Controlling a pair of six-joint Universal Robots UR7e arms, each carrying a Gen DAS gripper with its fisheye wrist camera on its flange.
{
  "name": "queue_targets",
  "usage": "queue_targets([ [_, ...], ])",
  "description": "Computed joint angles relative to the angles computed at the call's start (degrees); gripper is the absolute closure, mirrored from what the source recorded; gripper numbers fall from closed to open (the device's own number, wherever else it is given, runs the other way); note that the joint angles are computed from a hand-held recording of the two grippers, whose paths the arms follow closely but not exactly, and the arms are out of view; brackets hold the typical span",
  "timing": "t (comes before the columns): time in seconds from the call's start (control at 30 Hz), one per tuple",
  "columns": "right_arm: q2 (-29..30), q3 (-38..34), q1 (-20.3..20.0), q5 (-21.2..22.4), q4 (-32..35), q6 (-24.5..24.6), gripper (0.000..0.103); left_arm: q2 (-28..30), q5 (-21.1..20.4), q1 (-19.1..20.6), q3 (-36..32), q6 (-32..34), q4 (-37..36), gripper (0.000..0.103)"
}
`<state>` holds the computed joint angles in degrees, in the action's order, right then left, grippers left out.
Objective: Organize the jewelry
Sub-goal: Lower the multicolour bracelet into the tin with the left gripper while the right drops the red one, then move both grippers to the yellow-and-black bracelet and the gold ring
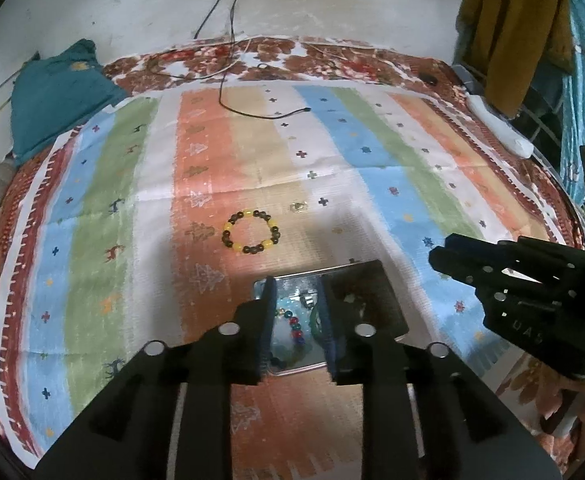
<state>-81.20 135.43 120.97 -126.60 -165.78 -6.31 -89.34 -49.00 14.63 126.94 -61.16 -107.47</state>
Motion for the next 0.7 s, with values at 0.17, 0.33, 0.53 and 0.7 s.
queue_targets([
  [0.17,0.4,-0.3,-0.1,-0.5,1.3,0.7,0.071,-0.3,0.2,0.4,-0.1,-0.6,0.7,0.072],
  [0.33,0.9,-1.0,-0.3,-1.2,2.2,1.1,0.061,-0.2,0.4,1.7,-0.6,-1.7,1.6,0.056],
  [0.53,2.2,-2.3,-1.0,-2.0,2.7,1.2,0.053,0.4,1.3,3.6,-2.0,-3.4,4.6,0.041],
  [0.7,3.3,-3.5,-1.3,-2.2,3.0,0.9,0.048,1.5,1.3,5.5,-3.0,-3.2,5.0,0.038],
])
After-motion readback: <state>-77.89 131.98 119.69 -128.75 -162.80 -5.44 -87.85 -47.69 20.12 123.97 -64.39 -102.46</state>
